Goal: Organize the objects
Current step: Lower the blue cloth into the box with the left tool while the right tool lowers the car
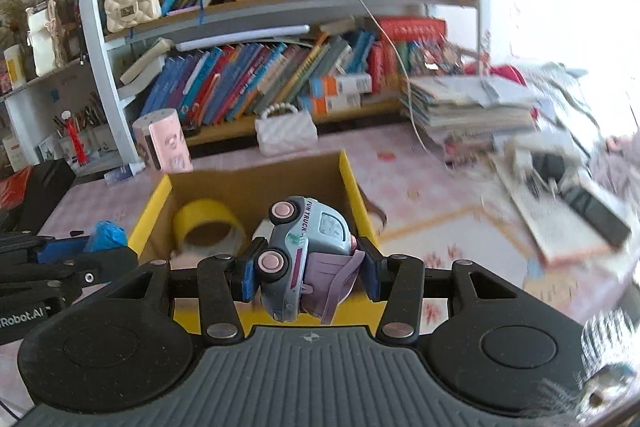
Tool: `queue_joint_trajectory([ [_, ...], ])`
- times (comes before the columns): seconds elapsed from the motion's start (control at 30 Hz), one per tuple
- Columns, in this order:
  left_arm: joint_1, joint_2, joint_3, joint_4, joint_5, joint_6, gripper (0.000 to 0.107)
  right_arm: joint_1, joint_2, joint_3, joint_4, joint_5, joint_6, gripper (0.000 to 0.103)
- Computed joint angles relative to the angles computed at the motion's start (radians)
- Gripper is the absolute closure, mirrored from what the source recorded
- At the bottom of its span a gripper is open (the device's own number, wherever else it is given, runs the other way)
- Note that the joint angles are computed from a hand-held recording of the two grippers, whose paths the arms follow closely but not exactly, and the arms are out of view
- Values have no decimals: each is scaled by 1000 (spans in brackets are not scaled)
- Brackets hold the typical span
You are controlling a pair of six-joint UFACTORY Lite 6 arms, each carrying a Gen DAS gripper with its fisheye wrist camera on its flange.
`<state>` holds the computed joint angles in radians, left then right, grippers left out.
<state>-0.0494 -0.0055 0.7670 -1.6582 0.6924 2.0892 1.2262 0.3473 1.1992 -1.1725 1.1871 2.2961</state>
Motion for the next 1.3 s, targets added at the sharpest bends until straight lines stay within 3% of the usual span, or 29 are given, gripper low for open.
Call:
queue_joint_trajectory([
  [0.43,-235,233,158,-180,-261,81,80,-336,-27,-129,-201,-411,-124,58],
  [0.77,-306,344,244,-126,-345,8,80,-490,95,-7,-252,-634,-288,58],
  [1.03,-302,385,278,-46,-332,-105,79,-557,200,137,-107,-764,-573,58],
  [1.3,-303,390,274,-63,-330,-113,79,-597,282,256,263,-834,-1010,58],
])
